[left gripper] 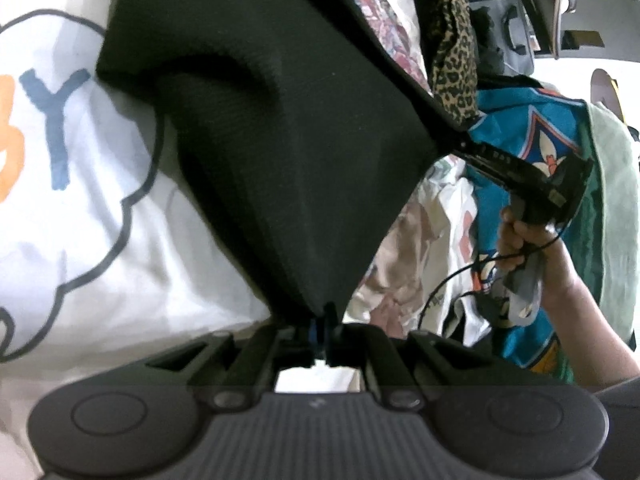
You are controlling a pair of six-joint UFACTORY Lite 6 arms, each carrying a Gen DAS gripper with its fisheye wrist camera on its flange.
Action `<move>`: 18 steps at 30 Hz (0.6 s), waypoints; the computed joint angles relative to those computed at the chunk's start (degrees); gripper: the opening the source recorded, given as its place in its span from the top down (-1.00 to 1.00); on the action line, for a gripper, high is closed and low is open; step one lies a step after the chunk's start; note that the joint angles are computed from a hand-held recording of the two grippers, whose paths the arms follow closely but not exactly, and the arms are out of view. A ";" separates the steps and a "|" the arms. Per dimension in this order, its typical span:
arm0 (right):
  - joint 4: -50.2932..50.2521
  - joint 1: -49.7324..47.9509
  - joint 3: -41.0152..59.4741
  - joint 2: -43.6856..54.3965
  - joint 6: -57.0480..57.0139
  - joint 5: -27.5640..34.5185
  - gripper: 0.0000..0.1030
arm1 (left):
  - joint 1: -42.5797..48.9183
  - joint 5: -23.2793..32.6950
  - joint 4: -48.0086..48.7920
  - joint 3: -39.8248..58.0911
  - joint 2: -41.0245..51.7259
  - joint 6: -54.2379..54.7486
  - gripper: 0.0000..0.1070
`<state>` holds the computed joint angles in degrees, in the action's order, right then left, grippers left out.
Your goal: Fold clothes
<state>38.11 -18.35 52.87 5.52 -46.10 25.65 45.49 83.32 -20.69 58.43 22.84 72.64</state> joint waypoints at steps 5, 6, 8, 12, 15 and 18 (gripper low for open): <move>1.82 -0.37 -0.77 -1.47 -2.30 -1.52 0.46 | 0.73 0.39 -0.29 -0.21 0.57 -0.06 0.94; 2.38 -0.59 -0.88 -1.61 -2.80 -1.54 0.46 | 1.04 0.76 -0.27 0.02 0.69 0.44 0.95; 6.10 -1.36 -1.65 -2.18 -7.23 -0.92 0.60 | 1.32 1.00 -0.01 -0.06 0.10 1.47 0.96; 5.26 -1.28 -1.25 -2.24 -5.30 -0.03 0.97 | 1.50 1.81 0.49 0.51 -0.07 2.00 0.97; 1.68 -1.25 -0.25 -1.71 -0.73 0.68 0.97 | 1.41 2.37 0.83 1.04 -0.63 2.96 0.97; -0.97 -1.10 0.88 -0.08 2.54 0.79 0.97 | 1.01 1.21 0.94 0.29 -0.69 3.25 0.97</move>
<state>37.14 -19.45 53.76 5.43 -43.56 26.44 46.50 84.54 -19.75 58.71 22.15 75.90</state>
